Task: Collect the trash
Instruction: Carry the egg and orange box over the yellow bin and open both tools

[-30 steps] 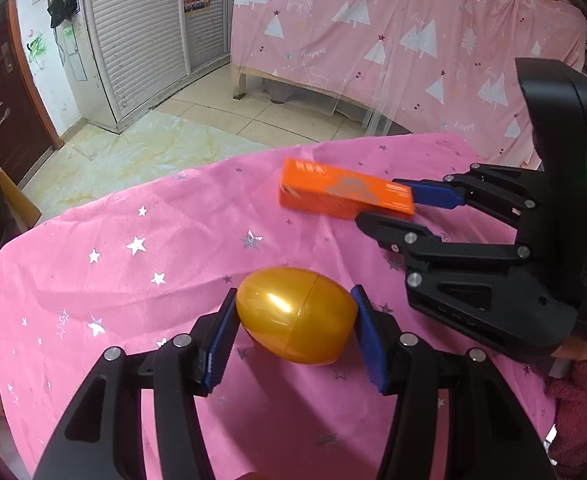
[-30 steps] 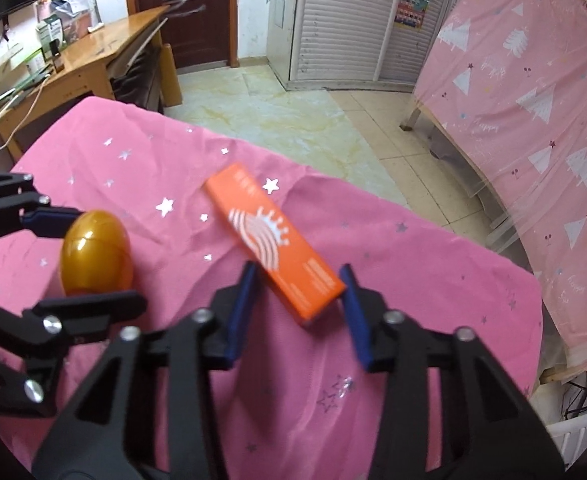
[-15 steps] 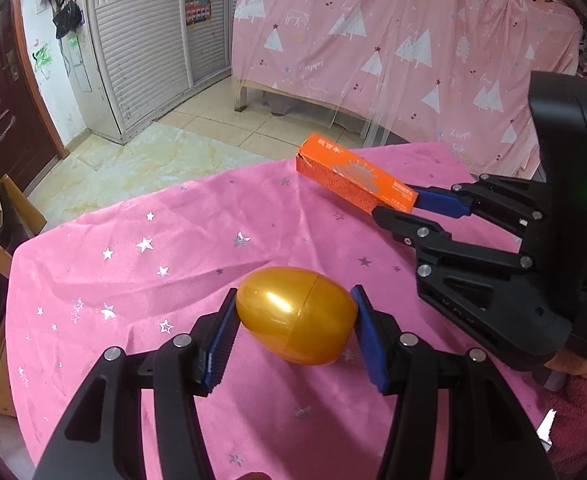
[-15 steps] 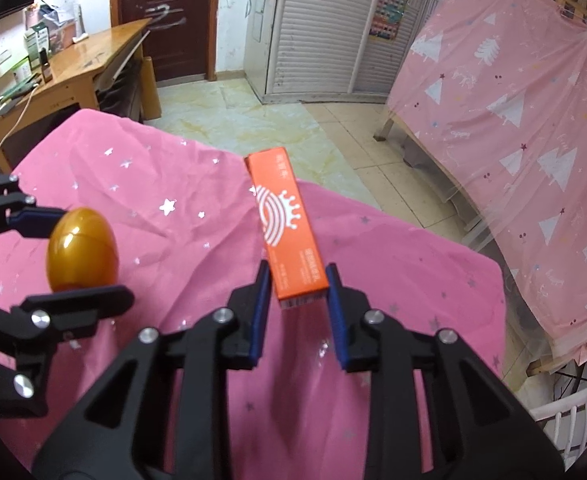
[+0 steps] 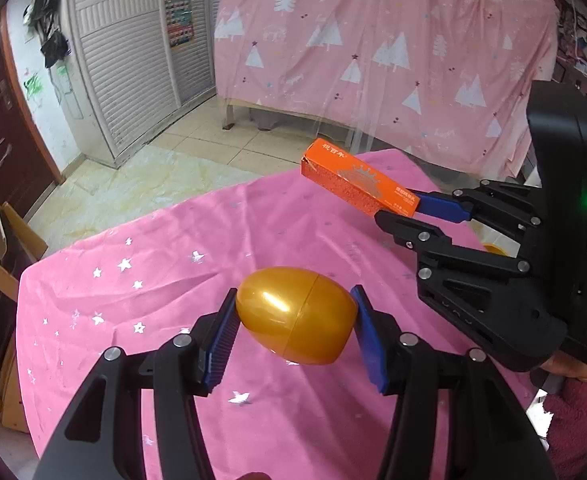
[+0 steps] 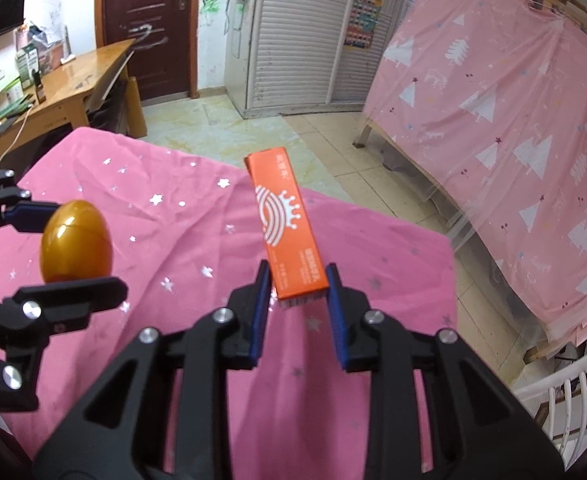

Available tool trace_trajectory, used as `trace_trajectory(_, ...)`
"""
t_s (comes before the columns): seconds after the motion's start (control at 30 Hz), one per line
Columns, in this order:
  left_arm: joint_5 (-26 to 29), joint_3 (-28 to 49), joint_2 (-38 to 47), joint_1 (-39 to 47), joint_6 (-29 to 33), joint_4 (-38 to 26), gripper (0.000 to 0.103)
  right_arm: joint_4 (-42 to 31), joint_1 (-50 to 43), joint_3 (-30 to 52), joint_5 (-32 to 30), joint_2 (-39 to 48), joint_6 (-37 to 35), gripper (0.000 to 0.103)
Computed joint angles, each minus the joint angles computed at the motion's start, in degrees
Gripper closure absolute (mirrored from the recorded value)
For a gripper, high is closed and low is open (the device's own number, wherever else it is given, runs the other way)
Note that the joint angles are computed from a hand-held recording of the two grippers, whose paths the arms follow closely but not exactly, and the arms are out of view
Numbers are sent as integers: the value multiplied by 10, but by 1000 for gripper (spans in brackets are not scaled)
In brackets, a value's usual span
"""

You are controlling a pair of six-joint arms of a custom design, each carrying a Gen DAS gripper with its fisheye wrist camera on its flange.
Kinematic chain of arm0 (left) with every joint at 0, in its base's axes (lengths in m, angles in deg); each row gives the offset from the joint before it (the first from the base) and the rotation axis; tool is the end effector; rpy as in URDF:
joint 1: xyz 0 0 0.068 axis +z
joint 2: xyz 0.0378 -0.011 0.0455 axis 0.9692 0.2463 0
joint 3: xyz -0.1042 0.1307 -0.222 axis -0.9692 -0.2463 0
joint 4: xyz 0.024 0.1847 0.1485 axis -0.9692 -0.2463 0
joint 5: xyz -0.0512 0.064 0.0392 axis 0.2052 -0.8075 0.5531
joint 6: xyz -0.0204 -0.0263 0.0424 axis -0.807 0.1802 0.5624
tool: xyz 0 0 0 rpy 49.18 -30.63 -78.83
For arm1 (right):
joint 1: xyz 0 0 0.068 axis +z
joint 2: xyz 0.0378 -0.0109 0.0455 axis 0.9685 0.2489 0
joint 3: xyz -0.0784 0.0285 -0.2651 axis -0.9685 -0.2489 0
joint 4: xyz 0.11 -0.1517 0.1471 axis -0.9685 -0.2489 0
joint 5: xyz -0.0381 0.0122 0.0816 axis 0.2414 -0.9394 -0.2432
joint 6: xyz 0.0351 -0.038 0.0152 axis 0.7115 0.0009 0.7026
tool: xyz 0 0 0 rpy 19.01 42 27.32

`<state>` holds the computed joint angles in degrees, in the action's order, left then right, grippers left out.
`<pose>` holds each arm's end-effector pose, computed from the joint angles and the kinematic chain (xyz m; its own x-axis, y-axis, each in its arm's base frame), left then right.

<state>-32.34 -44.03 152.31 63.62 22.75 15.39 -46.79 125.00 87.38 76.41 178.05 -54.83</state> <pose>0.2272 -0.0583 0.0985 -0.6696 0.4620 -0.5815 0.5881 0.8080 -0.0351 0.1791 0.1793 0.1127 -0.7382 -0.1195 -0.6639 -0.0561 0.9916 -0.1162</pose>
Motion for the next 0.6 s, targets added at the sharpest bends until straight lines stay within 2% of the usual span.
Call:
trace_trajectory(0.37,-69,-14,-35,-137,-71,1,53,2,-5,-133,22,-129,49,78)
trace_trajectory(0.6,-113,3,-28,-254,-146,0,53,-49,-12,-225,41,-260,94,78)
